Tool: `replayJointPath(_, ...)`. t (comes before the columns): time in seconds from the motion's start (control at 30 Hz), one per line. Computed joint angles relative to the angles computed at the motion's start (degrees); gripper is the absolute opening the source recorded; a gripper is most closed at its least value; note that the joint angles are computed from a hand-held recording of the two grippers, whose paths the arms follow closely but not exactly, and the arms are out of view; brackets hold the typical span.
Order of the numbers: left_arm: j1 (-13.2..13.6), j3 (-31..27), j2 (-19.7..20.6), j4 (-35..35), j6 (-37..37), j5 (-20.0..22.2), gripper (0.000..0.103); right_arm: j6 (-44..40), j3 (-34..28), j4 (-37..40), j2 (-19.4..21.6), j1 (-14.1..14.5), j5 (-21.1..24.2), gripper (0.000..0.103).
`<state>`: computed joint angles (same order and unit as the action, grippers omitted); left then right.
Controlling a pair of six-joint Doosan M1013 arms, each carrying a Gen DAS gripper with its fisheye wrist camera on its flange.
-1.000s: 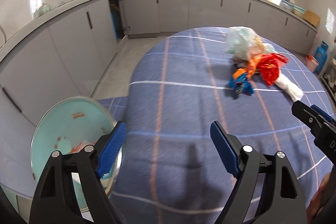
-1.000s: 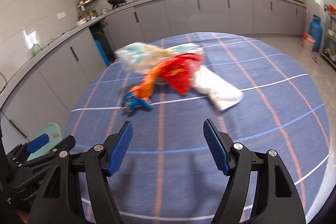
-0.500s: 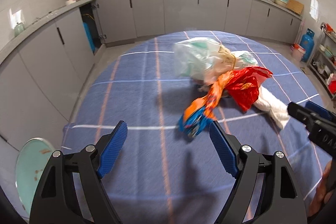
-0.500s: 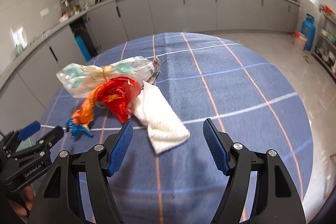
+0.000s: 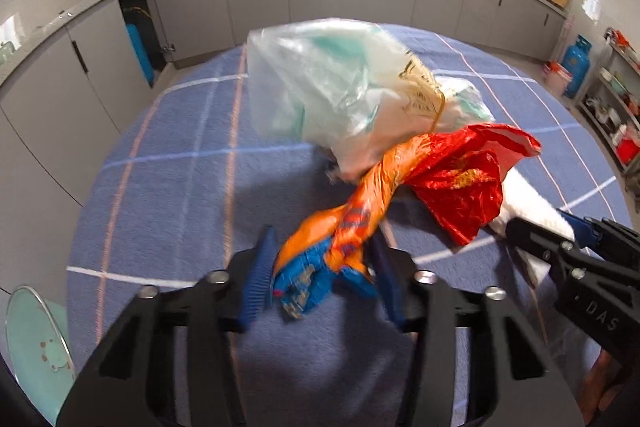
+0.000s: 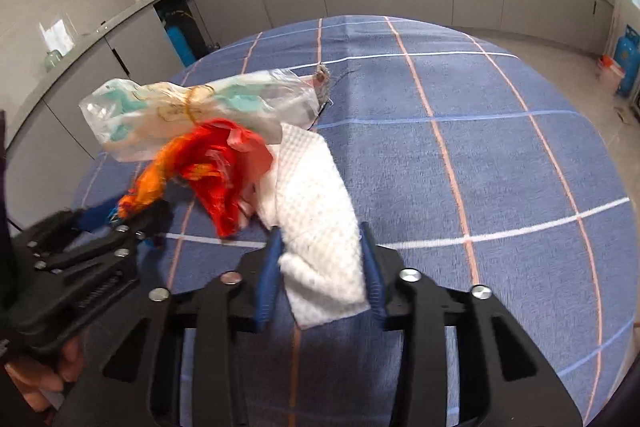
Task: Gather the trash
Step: 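Grasp the orange-blue wrapper with the left tool while the right tool grasps the white cloth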
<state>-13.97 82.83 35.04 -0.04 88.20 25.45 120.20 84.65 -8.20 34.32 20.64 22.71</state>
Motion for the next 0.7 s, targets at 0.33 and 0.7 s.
replayJointPath(0.33,0.63,6.71,-4.78,-9.74,11.41,-5.09,0.030,9.41,7.51,-4.15,-5.47,1.26,-5.21,0.022)
replayJointPath(0.7,3.26,15.88,-11.29,-21.57,19.65,-9.24,0.030,32.75,12.39,-23.84,-9.24,5.19,-6.27,0.022)
